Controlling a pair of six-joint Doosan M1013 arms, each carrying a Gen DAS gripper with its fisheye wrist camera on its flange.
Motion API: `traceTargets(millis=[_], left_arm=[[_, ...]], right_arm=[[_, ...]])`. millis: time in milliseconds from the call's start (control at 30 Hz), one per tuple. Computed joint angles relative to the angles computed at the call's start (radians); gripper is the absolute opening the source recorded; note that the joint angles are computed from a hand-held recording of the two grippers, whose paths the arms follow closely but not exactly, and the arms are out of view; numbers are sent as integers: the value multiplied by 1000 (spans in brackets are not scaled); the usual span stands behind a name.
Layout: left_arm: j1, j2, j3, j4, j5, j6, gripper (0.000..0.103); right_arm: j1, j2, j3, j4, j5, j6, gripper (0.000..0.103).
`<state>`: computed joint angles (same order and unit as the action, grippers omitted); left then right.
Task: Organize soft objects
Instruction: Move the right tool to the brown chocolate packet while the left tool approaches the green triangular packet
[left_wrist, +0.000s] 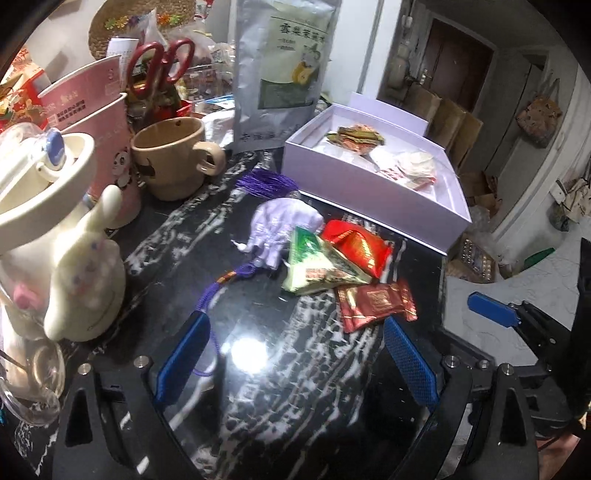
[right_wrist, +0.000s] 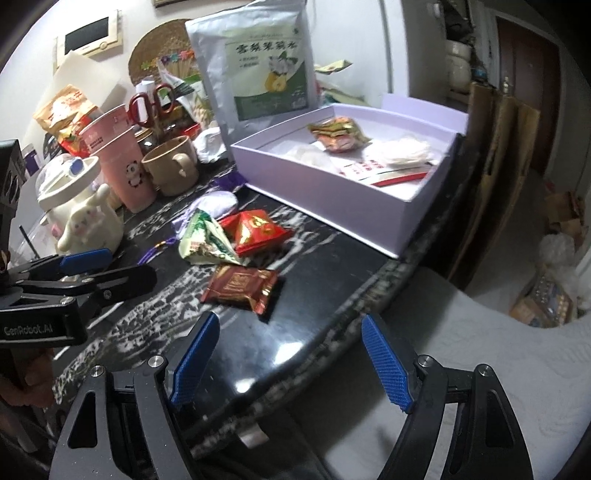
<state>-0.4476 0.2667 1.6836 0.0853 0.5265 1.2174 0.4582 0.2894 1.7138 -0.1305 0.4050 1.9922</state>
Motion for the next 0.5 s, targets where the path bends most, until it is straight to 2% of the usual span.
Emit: traceTargets(millis=[300, 367, 433, 500], left_arm=[[24, -12, 0, 8, 11, -15, 96], [26, -9, -5, 16, 18, -21, 96], [31, -6, -7, -6, 15, -8, 96], [35, -4, -10, -28, 17, 13, 96]], right_arm=[[10, 74, -75, 119, 22, -144, 81], [17, 93, -99, 98, 48, -129, 81], [33, 104, -114, -11, 67, -44, 80], [41, 112, -125, -62, 77, -13, 80]])
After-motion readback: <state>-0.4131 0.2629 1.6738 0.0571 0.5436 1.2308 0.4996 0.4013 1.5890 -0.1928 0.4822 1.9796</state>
